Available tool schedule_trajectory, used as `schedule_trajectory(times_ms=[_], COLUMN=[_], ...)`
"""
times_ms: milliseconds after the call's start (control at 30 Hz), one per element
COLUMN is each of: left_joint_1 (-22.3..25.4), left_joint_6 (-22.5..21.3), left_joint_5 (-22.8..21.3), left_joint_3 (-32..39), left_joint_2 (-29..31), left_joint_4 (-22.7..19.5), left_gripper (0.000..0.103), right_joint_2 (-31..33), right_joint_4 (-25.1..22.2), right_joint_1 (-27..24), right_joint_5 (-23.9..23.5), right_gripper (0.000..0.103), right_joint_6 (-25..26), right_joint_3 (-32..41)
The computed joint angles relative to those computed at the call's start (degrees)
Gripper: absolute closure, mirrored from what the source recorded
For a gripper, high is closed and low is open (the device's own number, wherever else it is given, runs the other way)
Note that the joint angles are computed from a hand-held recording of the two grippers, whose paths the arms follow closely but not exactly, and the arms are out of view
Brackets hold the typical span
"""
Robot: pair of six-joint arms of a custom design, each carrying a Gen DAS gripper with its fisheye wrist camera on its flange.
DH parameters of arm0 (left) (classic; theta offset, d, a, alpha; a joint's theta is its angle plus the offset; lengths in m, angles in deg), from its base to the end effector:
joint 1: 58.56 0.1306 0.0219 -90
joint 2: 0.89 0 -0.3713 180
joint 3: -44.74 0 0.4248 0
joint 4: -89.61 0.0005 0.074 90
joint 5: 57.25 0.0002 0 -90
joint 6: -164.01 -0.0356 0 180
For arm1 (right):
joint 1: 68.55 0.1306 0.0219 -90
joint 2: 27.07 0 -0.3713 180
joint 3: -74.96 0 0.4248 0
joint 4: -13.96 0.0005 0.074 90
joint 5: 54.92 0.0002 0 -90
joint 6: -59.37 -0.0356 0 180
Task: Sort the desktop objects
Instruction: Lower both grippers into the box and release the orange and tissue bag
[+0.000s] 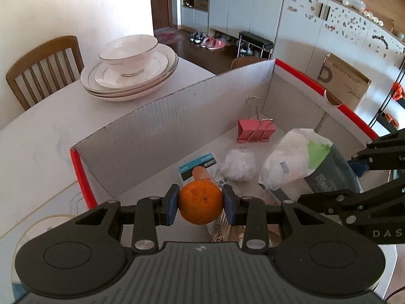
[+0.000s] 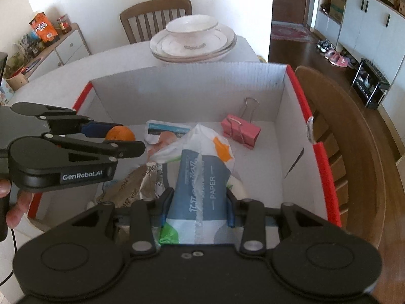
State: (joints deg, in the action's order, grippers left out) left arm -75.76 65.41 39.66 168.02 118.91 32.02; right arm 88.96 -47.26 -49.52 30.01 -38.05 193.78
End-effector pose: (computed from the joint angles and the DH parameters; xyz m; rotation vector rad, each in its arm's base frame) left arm 0.6619 -0.2099 0.3899 0.6101 2.4432 -0.2127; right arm 0.6290 0.2197 0.3915 -0.2966 2.5943 0.2814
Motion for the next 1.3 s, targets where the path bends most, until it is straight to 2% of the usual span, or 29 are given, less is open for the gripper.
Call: schedule_trajectory(times_ms=[333, 533, 667, 767, 833, 900, 1000, 1067, 1133, 1200, 1300], left_joint_1=[-0.38, -0.16, 0.01, 0.23, 0.12, -0.01, 0.02, 0.1, 0.2, 0.28, 0.51], left_joint_6=[-0.86, -1.23, -0.77, 0.03, 0.26, 0.31, 0.63, 0.67, 1.07, 1.73, 2.96], left_joint_5=[-0.2, 1.23, 1.91, 3.67, 4.0, 4.06, 4.32, 4.64, 5.06, 5.54, 5.88], left_joint_3=[7.71, 11.22, 11.2, 10.84, 9.72, 8.3, 6.74, 5.85, 4.68, 3.99, 2.58], left_joint_2=[5.23, 7.37, 7.25, 6.9, 6.06, 5.0, 3.77, 3.01, 2.03, 1.36, 0.04], left_joint_4=[-8.54, -12.36, -12.34, -11.96, -10.78, -9.39, -8.05, -7.36, -6.47, -5.93, -5.07], left_gripper=[0.068, 0.068, 0.066, 0.056, 0.044, 0.039, 0.038, 0.038, 0.038, 0.038, 0.026], right_joint_2=[0.93, 1.03, 1.23, 1.17, 1.03, 0.81, 0.37, -0.19, -1.16, -2.04, -3.29], right_joint_4=[-0.71, -0.82, -1.17, -1.13, -1.13, -1.06, -0.92, -0.49, 0.68, 1.56, 2.62], right_joint_1=[-0.02, -0.04, -0.12, -0.21, -0.26, -0.29, -0.31, -0.2, -0.11, 0.09, 0.44], right_joint_5=[0.27, 0.27, -0.15, -0.06, -0.05, -0.23, -0.59, -0.55, -0.9, -1.13, -0.9], right_gripper=[0.064, 0.062, 0.058, 0.056, 0.055, 0.055, 0.053, 0.049, 0.036, 0.035, 0.029], right_joint_6=[0.31, 0.29, 0.36, 0.27, 0.5, 0.56, 0.86, 1.2, 1.3, 1.84, 2.66], right_joint_3=[0.5, 0.69, 1.01, 0.98, 0.86, 0.71, 0.41, -0.18, -1.29, -2.13, -3.22])
